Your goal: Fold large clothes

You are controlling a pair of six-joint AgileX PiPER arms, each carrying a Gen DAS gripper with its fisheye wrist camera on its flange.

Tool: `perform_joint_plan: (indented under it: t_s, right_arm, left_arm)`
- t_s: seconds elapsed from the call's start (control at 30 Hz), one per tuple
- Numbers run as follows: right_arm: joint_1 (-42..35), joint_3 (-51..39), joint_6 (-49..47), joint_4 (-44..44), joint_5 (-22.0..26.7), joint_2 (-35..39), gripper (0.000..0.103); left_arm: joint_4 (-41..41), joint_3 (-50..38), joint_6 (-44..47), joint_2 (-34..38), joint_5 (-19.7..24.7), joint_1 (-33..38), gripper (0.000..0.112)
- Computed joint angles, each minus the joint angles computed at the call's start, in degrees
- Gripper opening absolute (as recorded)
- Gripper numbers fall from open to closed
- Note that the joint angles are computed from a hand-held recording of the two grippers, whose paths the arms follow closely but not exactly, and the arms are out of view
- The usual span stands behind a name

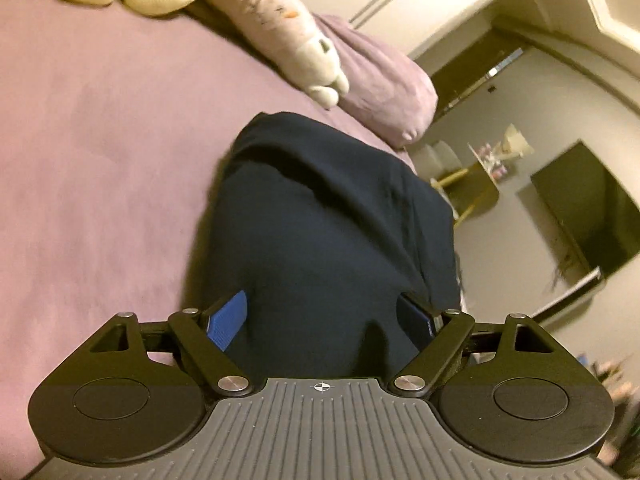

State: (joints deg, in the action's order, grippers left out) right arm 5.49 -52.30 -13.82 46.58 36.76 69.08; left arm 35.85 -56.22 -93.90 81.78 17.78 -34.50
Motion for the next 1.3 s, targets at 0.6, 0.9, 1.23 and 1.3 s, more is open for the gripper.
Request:
perform_joint_plan:
  t_s: [0.6, 0.9, 1.23, 1.3]
  right_arm:
    - [6.8, -15.6, 8.3, -3.8, 4.6, 17.8, 0.028]
    - [9.2, -25.6, 16.0, -14.9, 9.9, 20.1, 0.039]
    - [12.5, -25.3, 17.9, -20.4, 5.0, 21.7, 0.018]
    - [14.5, -23.1, 19.7, -25.0, 2.2, 19.3, 0.012]
  left_arm:
    - [1.0, -7.9, 0.9, 5.1, 12.5, 1.2, 0.086]
    - [-5.9, -8.4, 9.6, 7.7, 6.9, 2.0, 0.080]
    - [-8.6, -9.9, 12.0, 8.0, 7.8, 1.9, 0.079]
    - [-8.8, -10.6, 13.0, 7.7, 8.6, 1.3, 0.077]
